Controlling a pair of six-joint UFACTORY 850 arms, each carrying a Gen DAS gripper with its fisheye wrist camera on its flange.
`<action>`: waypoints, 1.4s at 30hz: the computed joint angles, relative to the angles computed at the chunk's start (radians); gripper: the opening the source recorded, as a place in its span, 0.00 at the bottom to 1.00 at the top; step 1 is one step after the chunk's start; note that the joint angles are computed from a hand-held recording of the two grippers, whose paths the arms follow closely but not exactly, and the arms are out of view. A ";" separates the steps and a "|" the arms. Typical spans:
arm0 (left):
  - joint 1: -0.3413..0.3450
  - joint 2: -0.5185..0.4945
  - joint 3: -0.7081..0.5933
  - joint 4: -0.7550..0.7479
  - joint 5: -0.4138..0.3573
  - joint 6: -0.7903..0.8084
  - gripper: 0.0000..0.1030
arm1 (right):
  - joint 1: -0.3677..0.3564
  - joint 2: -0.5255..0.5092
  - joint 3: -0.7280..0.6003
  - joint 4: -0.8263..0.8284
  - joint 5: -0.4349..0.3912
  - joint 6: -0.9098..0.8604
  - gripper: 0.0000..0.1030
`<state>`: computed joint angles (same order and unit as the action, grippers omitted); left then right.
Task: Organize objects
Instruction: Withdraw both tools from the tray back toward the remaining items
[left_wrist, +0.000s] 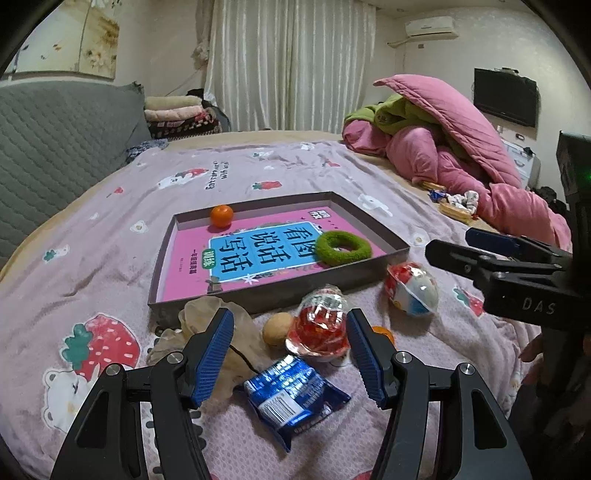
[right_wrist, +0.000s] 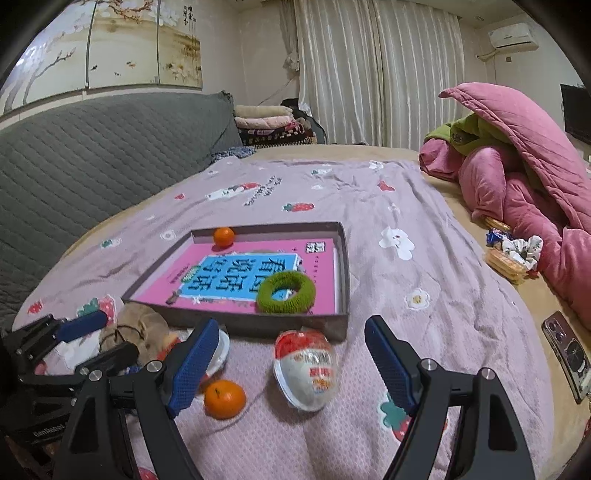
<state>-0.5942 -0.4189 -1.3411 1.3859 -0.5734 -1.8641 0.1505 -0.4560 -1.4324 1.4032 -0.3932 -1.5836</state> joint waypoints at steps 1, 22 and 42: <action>-0.003 0.001 0.000 -0.001 -0.003 0.003 0.63 | -0.002 0.003 0.006 -0.004 0.001 0.000 0.78; -0.034 0.017 0.034 -0.062 0.041 0.051 0.63 | -0.012 0.042 0.089 -0.106 0.010 0.048 0.78; -0.048 0.025 0.071 -0.245 0.048 0.123 0.63 | -0.004 0.057 0.119 -0.127 0.012 0.053 0.78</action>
<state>-0.6423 -0.3940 -1.2703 1.1410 -0.5250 -1.7413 0.1462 -0.3989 -1.3139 1.2762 -0.3817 -1.5307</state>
